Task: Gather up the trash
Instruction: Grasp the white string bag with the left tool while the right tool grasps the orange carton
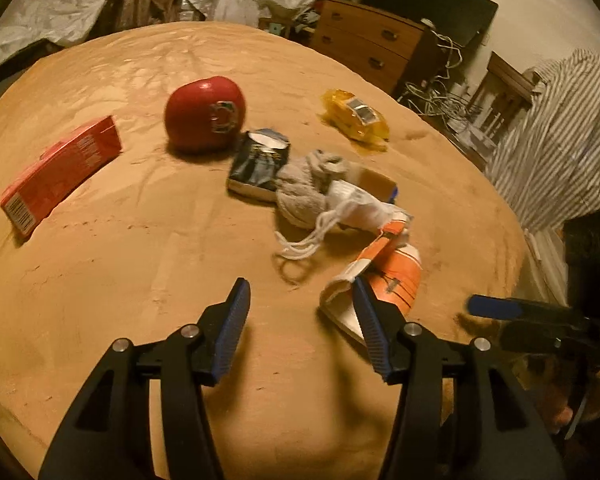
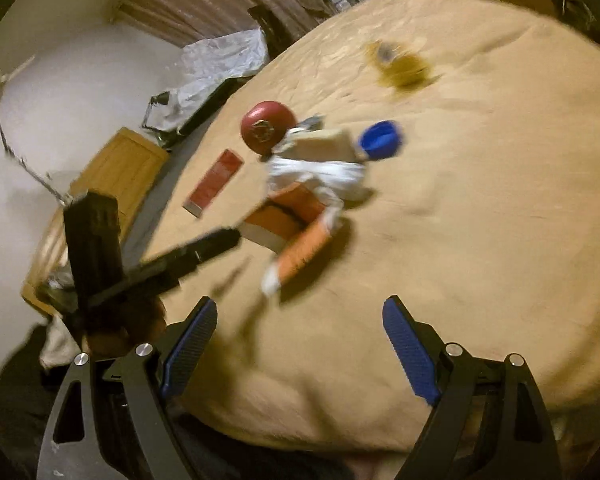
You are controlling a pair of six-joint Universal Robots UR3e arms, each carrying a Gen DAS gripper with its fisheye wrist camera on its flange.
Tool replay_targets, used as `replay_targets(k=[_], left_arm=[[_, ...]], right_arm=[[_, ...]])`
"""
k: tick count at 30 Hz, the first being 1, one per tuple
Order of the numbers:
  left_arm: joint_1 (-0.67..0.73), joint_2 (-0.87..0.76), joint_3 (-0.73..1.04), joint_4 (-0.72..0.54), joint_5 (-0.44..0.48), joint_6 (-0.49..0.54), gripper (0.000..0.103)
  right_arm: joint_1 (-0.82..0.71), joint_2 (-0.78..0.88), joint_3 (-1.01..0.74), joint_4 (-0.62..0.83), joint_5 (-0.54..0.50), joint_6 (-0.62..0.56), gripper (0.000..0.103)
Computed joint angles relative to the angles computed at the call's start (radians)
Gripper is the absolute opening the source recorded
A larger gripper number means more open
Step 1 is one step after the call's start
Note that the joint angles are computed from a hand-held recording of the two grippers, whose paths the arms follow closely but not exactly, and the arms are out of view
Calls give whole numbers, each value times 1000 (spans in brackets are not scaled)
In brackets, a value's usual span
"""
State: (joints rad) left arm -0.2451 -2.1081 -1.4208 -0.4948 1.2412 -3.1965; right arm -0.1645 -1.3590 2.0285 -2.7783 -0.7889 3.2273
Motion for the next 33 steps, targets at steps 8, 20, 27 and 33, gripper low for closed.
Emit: replay_targets(k=[8, 20, 27, 33], left_arm=[[52, 84, -125, 62, -33, 24, 55], [-20, -17, -8, 34, 39, 88, 58], [-130, -165, 257, -27, 107, 213, 58], [-176, -337, 574, -230, 186, 294, 57]], right_arm=[[145, 278, -246, -133, -69, 296, 35], [23, 113, -8, -278, -111, 167, 5], [-88, -49, 135, -251, -125, 20, 5], [-131, -44, 188, -274, -101, -17, 5]])
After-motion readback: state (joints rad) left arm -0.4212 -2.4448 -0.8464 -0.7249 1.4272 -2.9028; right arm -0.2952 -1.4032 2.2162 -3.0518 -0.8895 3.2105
